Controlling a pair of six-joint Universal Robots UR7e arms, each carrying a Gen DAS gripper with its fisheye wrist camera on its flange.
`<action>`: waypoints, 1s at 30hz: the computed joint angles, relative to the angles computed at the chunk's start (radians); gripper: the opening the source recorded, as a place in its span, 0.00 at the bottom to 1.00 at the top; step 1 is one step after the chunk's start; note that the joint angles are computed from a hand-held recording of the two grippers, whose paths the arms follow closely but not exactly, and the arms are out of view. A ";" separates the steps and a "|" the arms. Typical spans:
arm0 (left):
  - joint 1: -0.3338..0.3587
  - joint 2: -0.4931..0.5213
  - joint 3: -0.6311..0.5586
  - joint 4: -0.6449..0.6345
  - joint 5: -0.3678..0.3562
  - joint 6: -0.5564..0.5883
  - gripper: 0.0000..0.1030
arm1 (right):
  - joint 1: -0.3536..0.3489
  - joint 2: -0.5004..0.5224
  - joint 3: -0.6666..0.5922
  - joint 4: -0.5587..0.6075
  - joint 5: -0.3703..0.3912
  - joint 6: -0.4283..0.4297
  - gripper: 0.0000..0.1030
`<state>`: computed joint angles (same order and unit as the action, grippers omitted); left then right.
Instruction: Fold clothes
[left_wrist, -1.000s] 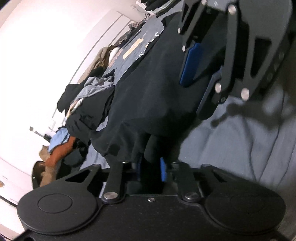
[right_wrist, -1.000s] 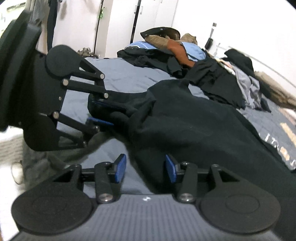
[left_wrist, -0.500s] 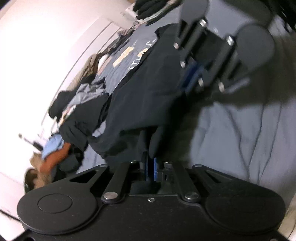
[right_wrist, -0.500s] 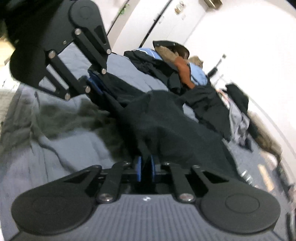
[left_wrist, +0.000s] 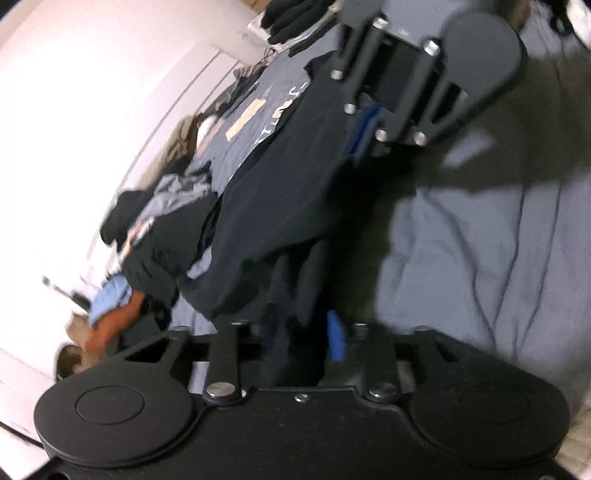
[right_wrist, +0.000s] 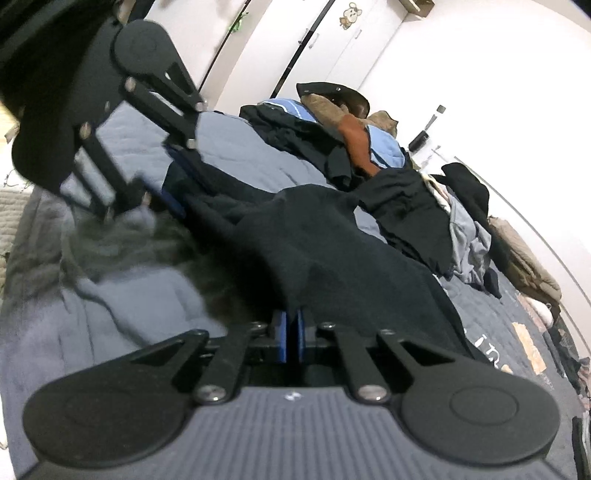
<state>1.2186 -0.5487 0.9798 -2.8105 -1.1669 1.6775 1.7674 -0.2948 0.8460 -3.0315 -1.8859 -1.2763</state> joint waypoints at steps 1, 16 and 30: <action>0.002 0.010 -0.001 -0.018 0.000 0.018 0.41 | 0.001 0.003 -0.004 0.003 -0.006 -0.003 0.06; -0.014 0.009 -0.086 0.002 -0.072 0.145 0.06 | 0.010 -0.004 0.021 -0.063 0.033 -0.087 0.06; 0.021 -0.069 0.038 0.122 0.006 -0.049 0.05 | -0.005 -0.003 -0.014 -0.004 0.003 0.070 0.05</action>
